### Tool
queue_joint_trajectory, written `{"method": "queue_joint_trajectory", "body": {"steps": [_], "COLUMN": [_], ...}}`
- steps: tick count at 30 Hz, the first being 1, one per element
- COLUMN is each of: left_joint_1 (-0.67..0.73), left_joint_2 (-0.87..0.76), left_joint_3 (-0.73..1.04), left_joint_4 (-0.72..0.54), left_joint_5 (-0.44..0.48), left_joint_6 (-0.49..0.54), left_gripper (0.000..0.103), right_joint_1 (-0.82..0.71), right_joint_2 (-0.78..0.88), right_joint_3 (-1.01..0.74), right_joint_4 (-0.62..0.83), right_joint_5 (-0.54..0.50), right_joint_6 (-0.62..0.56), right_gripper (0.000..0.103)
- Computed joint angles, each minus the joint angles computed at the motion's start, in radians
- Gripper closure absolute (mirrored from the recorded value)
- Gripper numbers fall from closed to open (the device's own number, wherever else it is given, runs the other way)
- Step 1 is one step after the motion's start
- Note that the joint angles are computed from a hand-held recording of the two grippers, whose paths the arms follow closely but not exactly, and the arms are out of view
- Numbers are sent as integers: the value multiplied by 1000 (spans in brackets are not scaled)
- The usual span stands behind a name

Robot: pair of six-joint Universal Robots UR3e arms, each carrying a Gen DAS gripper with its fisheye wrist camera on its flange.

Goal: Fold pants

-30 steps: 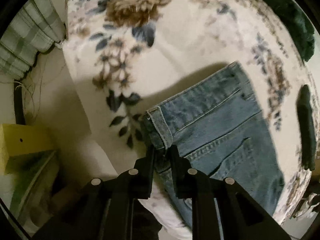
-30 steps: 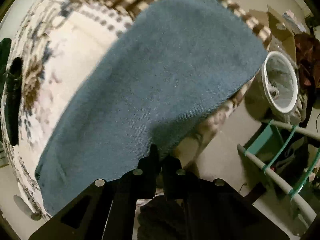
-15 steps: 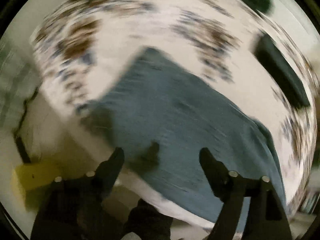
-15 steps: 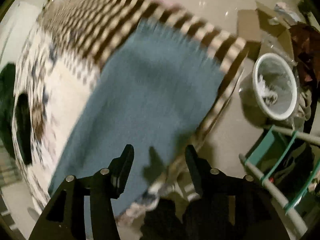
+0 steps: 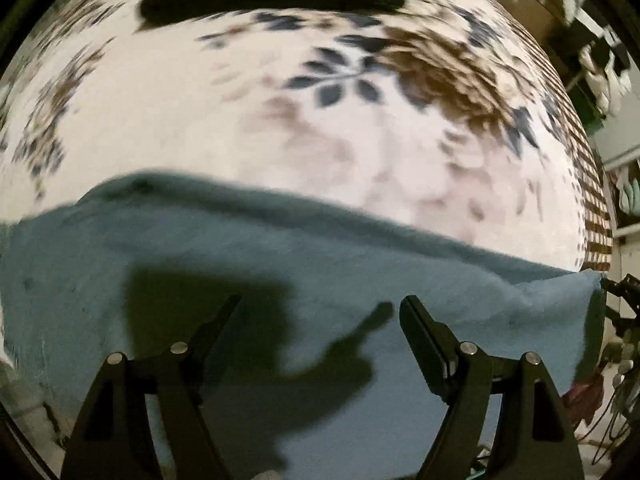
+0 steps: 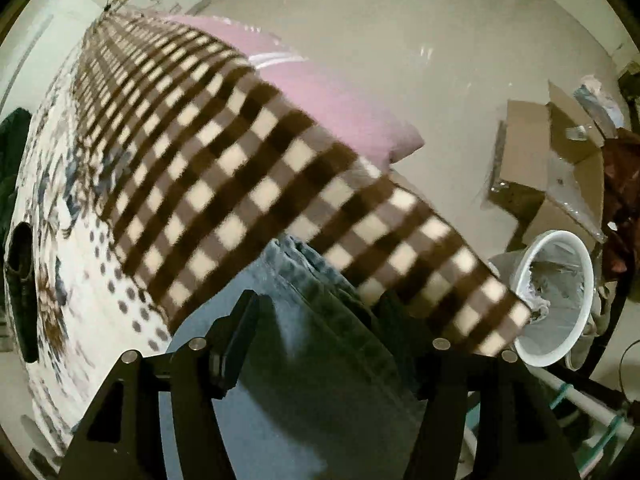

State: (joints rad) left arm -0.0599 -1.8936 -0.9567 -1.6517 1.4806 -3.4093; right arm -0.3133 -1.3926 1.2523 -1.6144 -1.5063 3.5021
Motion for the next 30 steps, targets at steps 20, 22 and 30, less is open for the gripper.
{"method": "queue_joint_trajectory", "body": {"steps": [20, 22, 30], "left_joint_1": [40, 4, -136], "left_joint_2": [-75, -67, -210], "left_joint_3": [100, 115, 232], "left_joint_4": [-38, -61, -106], "left_joint_5": [12, -11, -88], "left_joint_6": [27, 39, 74], "left_gripper": [26, 26, 26], "right_joint_1": [-158, -228, -192], "right_joint_2": [-294, -405, -445], "right_joint_3": [226, 308, 410], "right_joint_4": [-52, -23, -90], "right_joint_5": [26, 94, 132], "right_joint_6": [-65, -74, -59], "right_gripper": [66, 42, 39]}}
